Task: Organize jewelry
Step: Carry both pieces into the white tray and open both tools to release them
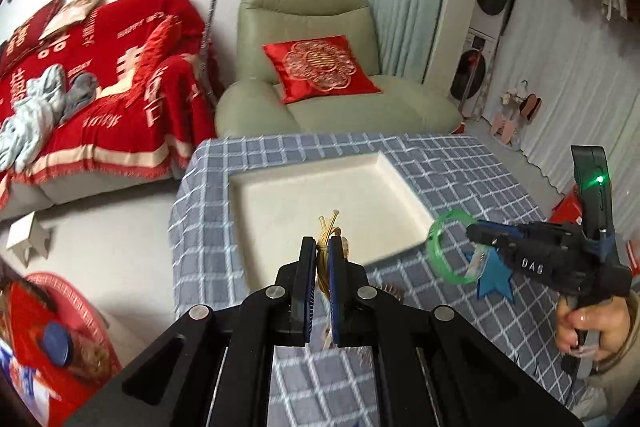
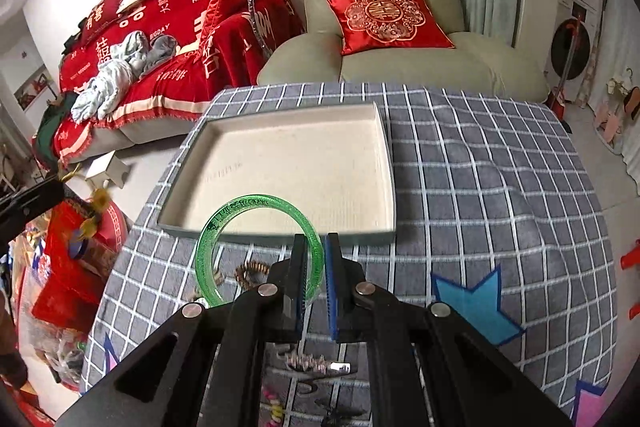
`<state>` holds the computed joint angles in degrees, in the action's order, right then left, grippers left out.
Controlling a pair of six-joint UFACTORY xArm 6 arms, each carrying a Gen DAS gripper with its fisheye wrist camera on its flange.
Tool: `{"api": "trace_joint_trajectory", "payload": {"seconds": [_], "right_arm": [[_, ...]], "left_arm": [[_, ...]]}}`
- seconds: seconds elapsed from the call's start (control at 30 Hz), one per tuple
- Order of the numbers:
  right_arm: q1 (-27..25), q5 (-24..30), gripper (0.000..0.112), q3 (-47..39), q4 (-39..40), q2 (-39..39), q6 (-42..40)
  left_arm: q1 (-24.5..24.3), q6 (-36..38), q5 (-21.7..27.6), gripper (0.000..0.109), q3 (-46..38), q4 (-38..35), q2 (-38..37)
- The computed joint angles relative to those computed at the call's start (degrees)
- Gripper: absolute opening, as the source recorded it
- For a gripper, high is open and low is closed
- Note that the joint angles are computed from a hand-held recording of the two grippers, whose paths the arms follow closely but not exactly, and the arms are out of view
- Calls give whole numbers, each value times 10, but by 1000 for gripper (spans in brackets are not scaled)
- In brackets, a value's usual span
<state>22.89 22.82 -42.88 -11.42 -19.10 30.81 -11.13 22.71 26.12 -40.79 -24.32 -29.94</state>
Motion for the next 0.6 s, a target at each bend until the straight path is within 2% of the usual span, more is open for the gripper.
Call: {"api": "trace_joint_trajectory", "payload": {"seconds": [0.2, 0.33, 0.5, 0.6], "right_arm": [[-21, 11, 9, -82, 54, 75, -50], [-35, 15, 9, -145, 82, 148, -71], [-48, 11, 9, -207, 134, 237, -99], [-53, 14, 9, -237, 133, 281, -96]], "left_arm": [[-23, 6, -33, 22, -82, -31, 129], [-32, 23, -73, 22, -129, -70, 216], [-24, 53, -64, 22, -193, -118, 316], [-23, 40, -64, 22, -220, -111, 361]]}}
